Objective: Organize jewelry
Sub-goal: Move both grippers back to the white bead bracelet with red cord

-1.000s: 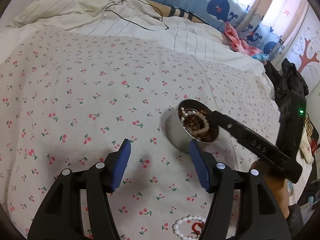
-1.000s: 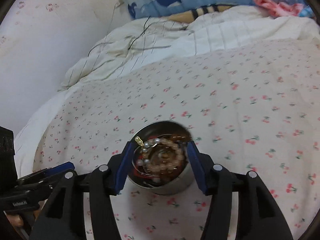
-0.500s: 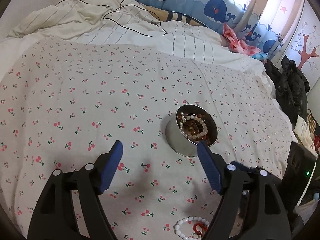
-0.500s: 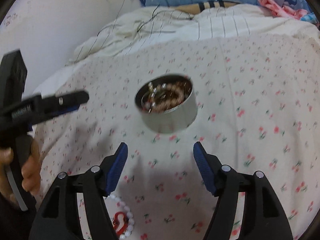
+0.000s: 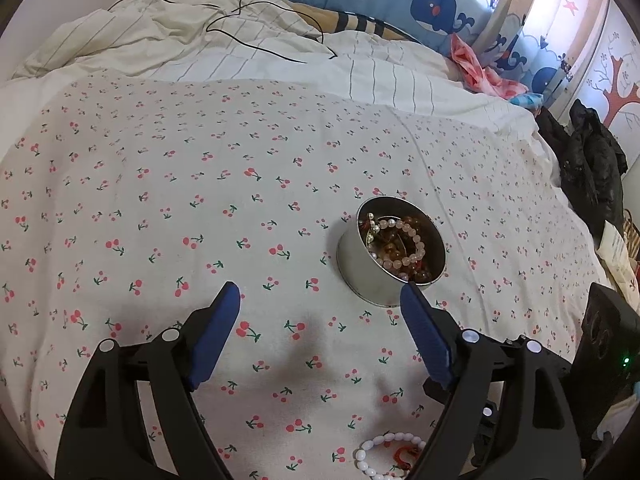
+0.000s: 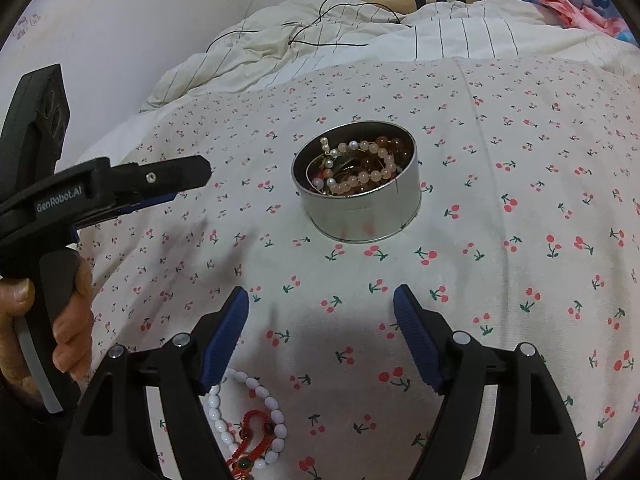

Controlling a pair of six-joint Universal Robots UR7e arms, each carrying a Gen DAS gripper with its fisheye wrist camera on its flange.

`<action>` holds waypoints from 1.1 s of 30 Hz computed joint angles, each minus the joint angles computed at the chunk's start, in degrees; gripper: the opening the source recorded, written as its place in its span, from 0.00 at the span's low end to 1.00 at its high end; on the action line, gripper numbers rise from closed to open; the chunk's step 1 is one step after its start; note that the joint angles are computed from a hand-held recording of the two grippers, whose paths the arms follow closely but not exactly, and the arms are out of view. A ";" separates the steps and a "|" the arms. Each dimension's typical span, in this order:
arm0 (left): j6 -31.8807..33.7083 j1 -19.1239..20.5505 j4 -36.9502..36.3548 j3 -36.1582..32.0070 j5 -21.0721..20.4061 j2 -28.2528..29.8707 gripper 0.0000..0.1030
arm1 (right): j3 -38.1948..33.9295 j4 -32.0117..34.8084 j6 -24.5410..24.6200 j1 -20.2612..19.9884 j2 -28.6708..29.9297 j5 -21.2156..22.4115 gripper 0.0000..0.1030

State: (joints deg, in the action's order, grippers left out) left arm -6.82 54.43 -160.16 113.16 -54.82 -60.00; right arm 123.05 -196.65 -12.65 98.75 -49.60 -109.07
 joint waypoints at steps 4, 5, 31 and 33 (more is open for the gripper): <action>0.44 1.56 3.03 -1.04 -4.76 -0.95 0.76 | -0.27 2.04 -0.90 0.78 -0.51 -1.27 0.70; 0.25 2.36 4.56 -1.64 -6.65 -1.39 0.76 | -0.13 2.19 -1.37 0.99 -0.71 -1.74 0.70; -1.66 2.89 7.79 -2.13 -0.60 -0.07 0.79 | -2.19 4.95 -18.40 6.57 6.39 -17.23 0.76; -1.63 2.82 7.88 -2.13 -0.46 0.05 0.79 | -2.42 4.44 -19.50 6.52 7.10 -17.34 0.76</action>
State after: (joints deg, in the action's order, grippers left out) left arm -8.45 57.26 -152.28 111.03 -55.28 -59.95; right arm 120.63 -192.21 -32.14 105.27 -42.50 -126.42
